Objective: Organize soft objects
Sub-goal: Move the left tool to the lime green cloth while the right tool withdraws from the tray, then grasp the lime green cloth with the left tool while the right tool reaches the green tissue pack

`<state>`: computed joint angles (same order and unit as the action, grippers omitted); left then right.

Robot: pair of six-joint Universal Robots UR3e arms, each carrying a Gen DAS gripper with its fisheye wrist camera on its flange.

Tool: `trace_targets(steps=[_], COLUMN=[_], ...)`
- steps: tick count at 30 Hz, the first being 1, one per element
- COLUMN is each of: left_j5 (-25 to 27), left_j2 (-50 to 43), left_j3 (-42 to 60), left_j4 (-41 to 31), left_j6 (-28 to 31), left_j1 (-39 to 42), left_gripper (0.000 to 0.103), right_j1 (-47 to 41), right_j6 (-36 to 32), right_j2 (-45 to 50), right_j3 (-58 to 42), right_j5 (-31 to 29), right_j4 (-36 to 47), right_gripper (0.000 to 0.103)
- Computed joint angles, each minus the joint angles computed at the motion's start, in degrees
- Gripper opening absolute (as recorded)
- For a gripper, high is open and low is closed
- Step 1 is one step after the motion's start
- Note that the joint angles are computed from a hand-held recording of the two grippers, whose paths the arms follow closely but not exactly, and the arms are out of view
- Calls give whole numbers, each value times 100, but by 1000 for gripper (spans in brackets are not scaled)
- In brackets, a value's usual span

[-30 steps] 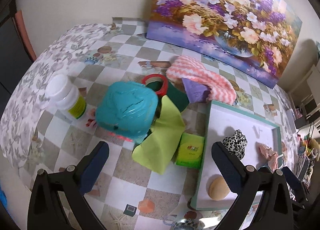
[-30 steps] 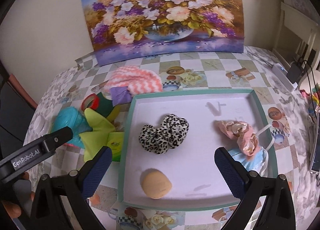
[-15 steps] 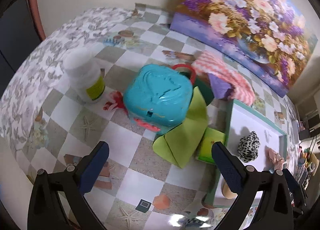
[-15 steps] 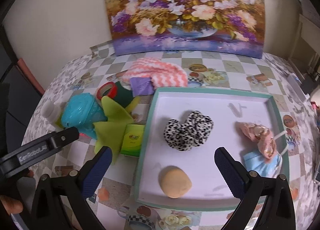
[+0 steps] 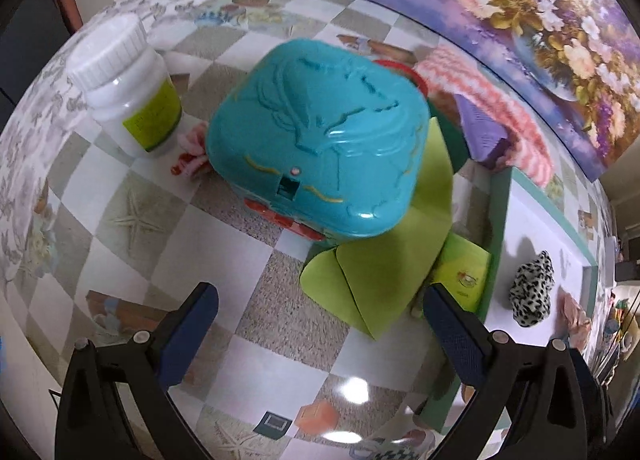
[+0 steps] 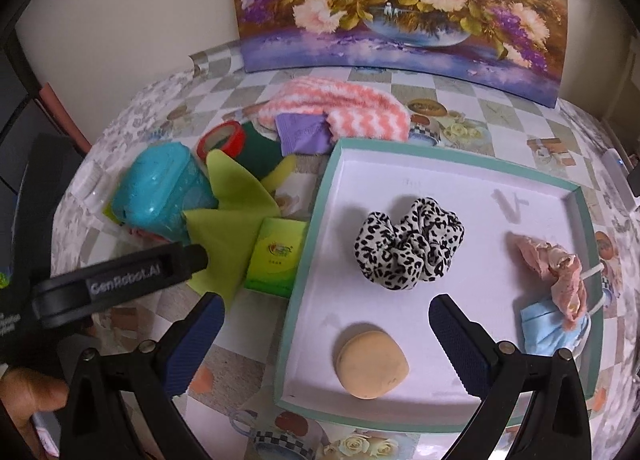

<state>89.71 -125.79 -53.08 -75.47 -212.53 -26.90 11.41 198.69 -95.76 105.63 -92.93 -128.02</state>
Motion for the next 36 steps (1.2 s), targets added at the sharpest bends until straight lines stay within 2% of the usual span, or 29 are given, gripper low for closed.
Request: trace_targets(steps=[8, 12, 17, 20, 22, 23, 25, 27, 30, 36], left_j5=[143, 137, 378, 413, 427, 439, 415, 208, -13, -628], left_j2=[-484, -647, -798, -918, -1127, -1194, -1336, -1318, -1191, -392], left_j3=[460, 536, 697, 922, 1281, 1402, 1708, 1647, 1375, -271], left_j4=[-209, -219, -245, -270, -380, -426, -567, -485, -285, 669], left_j6=[69, 121, 270, 400, 477, 524, 664, 671, 633, 489], left_j1=[-126, -169, -303, -407, -521, -565, -619, -590, -536, -255], left_gripper=[102, 92, 84, 65, 47, 42, 18, 9, 6, 4], right_j1=[-7, -61, -87, -96, -98, -107, -116, -117, -120, -162], right_j6=[-39, -20, 5, 14, 24, 16, 3, 4, 16, 0], right_j2=[48, -15, -24, -22, -23, -24, -24, -22, -40, -68], right_j3=[-43, 2, 8, -2, -2, -2, -5, -10, 16, 73], right_j5=[-158, -144, -153, -162, -170, -166, -158, -156, -148, -64], right_j4=[157, 176, 199, 219, 221, 223, 227, 234, 230, 180], right_gripper=[103, 103, 103, 103, 103, 103, 103, 103, 103, 103])
